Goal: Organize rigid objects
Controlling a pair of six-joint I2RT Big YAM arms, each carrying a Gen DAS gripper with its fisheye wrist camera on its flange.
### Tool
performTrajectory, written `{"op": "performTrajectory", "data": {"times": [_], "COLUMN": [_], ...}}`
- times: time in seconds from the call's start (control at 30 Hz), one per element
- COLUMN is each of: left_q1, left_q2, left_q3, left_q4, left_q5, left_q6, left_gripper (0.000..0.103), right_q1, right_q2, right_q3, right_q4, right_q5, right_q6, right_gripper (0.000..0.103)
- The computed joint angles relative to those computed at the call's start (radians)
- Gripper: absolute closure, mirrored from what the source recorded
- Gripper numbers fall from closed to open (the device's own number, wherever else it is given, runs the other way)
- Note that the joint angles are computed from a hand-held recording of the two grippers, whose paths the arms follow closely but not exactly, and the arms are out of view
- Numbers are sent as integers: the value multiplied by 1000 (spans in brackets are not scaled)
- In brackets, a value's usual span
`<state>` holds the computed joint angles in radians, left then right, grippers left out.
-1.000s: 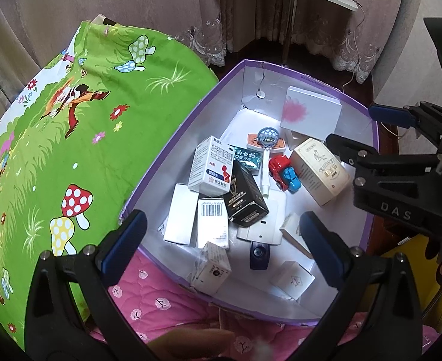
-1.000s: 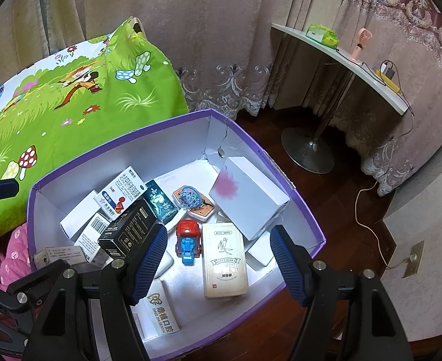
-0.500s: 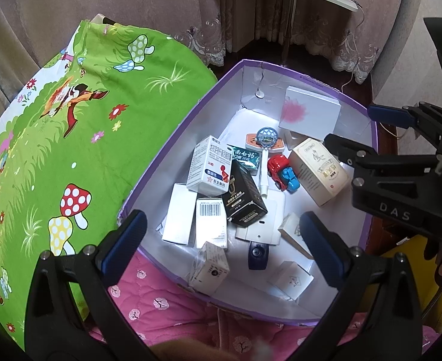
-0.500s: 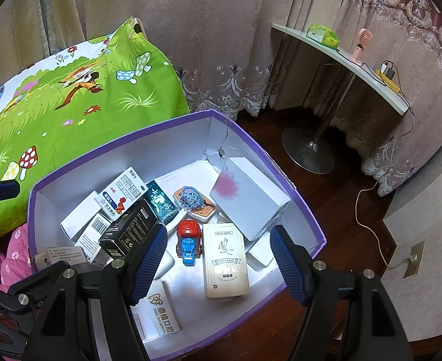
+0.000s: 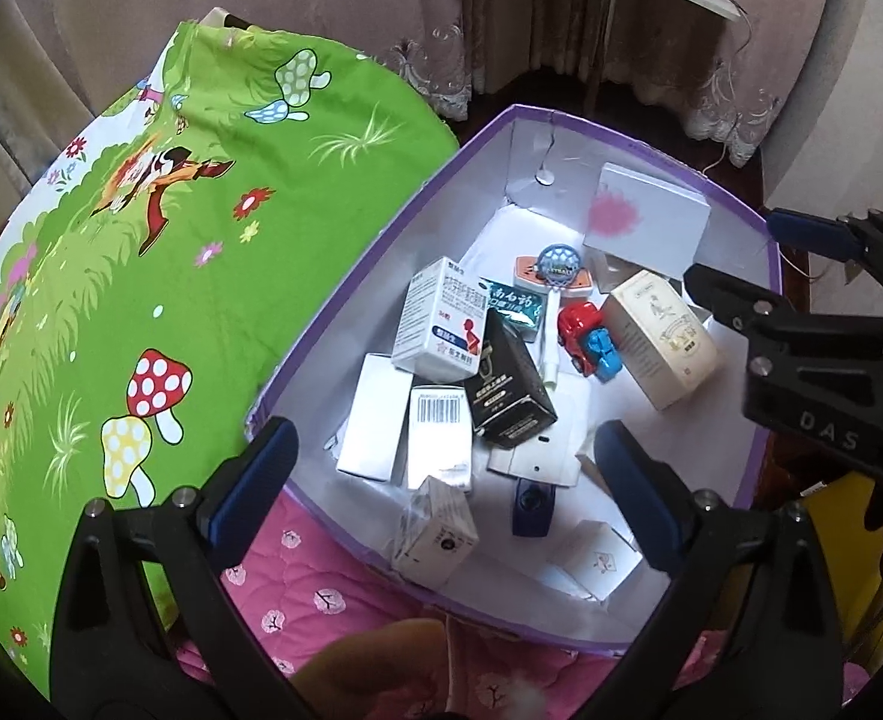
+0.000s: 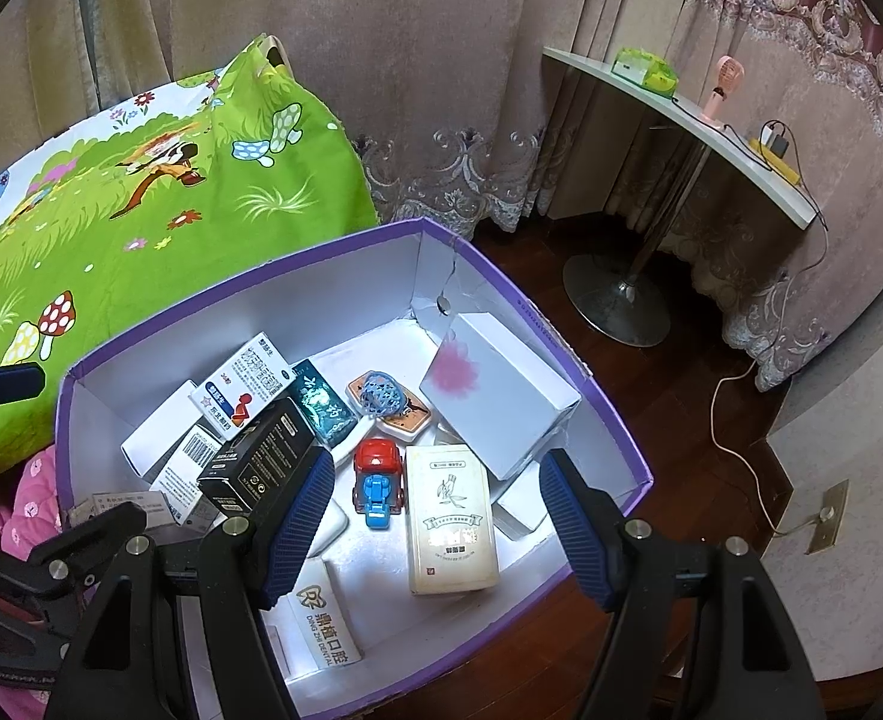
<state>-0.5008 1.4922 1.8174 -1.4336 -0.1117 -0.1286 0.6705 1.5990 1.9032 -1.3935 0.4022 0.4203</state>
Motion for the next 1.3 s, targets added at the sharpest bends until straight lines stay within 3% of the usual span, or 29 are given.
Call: {"op": "performTrajectory", "data": {"times": [1.3], "left_q1": [-4], "left_q2": [5], "left_q3": [1], "left_q4": [-15], "left_q5": [17], "left_q6": [11], "left_gripper": [3], "right_q1": [-4], "right_q2": [9], "right_q3": [10], "right_q4": [-6], "right_q5": [-8], "right_q6": [-5], "right_gripper": [31]}}
